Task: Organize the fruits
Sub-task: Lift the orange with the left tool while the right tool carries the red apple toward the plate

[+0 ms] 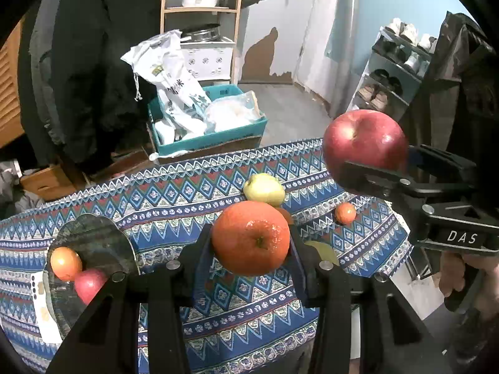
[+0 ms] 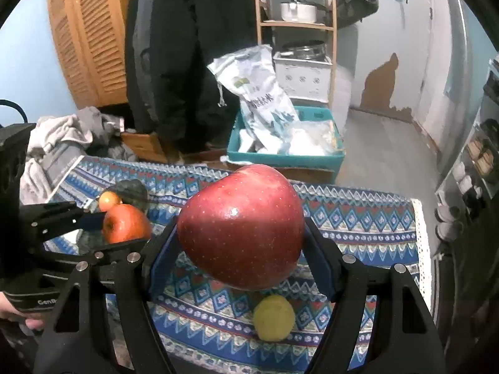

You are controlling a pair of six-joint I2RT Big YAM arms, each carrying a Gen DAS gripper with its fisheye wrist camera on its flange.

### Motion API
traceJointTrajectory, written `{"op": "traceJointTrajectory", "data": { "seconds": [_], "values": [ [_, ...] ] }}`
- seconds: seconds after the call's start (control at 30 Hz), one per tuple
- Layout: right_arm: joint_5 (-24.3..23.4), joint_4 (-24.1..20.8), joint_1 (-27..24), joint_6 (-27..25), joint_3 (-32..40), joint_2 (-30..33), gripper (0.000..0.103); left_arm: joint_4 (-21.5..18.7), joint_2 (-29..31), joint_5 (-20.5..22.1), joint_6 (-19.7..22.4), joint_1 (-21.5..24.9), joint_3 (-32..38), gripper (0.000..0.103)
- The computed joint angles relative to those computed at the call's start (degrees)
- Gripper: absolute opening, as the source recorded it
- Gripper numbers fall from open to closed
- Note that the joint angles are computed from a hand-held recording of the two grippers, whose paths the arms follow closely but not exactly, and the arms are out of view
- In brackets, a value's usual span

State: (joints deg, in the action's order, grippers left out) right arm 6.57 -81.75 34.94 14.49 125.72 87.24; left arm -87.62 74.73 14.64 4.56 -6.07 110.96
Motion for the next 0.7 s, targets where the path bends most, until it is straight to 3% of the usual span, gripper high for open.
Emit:
{"op": "traceJointTrajectory", "data": {
  "seconds": [0.7],
  "values": [
    [0.05, -4.58, 5.11, -0.34, 16.73, 10.89, 0.074, -0.94, -0.83, 3.89, 1.7, 8.67, 1.88, 0.045]
  ]
}}
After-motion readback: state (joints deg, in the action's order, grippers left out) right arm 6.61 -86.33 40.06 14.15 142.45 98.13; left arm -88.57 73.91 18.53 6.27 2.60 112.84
